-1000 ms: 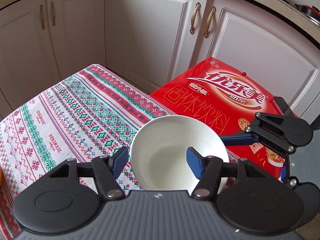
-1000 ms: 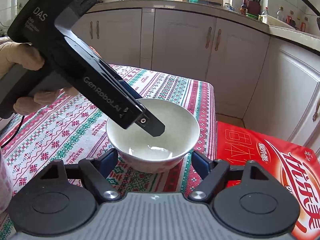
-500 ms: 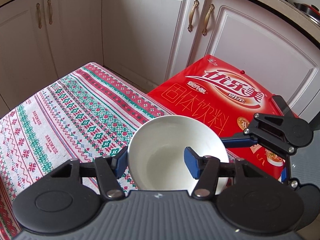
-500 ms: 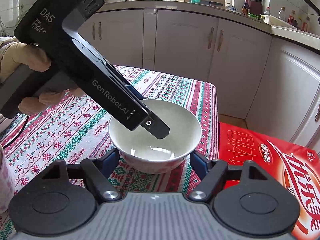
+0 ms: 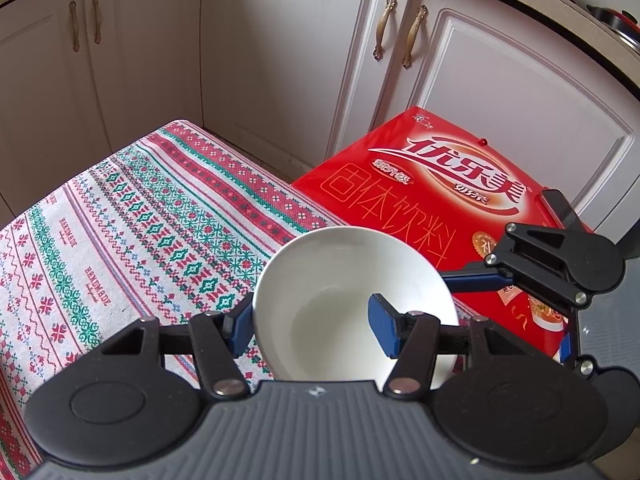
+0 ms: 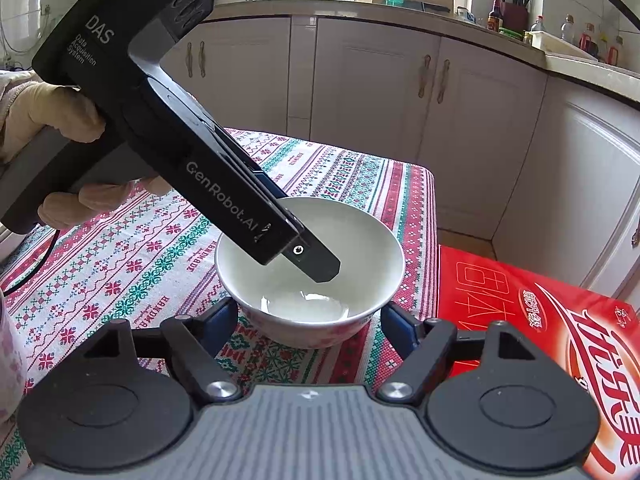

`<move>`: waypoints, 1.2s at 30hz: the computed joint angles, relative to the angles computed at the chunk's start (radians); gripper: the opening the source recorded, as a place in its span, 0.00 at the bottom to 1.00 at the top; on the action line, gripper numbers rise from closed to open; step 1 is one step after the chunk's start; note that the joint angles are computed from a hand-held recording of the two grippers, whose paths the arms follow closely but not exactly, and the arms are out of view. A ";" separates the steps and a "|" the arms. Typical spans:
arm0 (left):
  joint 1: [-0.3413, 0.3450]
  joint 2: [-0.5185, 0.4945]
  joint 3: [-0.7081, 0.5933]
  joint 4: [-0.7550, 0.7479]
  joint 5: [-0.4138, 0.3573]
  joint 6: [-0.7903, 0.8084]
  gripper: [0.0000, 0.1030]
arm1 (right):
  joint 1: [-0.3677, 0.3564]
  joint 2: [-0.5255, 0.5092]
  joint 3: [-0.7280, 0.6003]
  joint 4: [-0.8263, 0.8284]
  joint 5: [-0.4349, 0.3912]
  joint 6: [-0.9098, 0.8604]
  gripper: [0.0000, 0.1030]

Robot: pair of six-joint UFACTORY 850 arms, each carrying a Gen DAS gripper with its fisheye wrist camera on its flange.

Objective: Organize plates and bowls
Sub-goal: 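Lift the bowl with both tools and carry it over the bowl stack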

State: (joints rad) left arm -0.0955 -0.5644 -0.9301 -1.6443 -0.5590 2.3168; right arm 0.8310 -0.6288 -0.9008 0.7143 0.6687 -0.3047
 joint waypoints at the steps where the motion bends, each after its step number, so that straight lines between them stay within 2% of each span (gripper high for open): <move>1: 0.000 0.002 0.002 0.004 0.002 -0.001 0.56 | 0.003 0.001 -0.001 0.009 -0.001 -0.009 0.80; 8: 0.016 0.043 0.045 0.020 -0.017 -0.005 0.56 | 0.025 0.036 0.020 0.032 -0.012 -0.010 0.80; 14: 0.041 0.132 0.127 0.018 -0.036 0.013 0.56 | 0.059 0.092 0.053 0.053 -0.030 -0.004 0.80; 26: 0.124 0.364 0.334 0.000 -0.067 0.066 0.56 | 0.196 0.199 0.113 0.187 0.002 -0.114 0.80; 36: 0.223 0.536 0.482 -0.001 -0.085 0.115 0.56 | 0.296 0.228 0.118 0.230 0.028 -0.138 0.80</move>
State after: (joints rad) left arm 0.1271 -0.0282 -0.4477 -1.6453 -0.6440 2.4319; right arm 1.1265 -0.4005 -0.7824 0.9447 0.6972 -0.4426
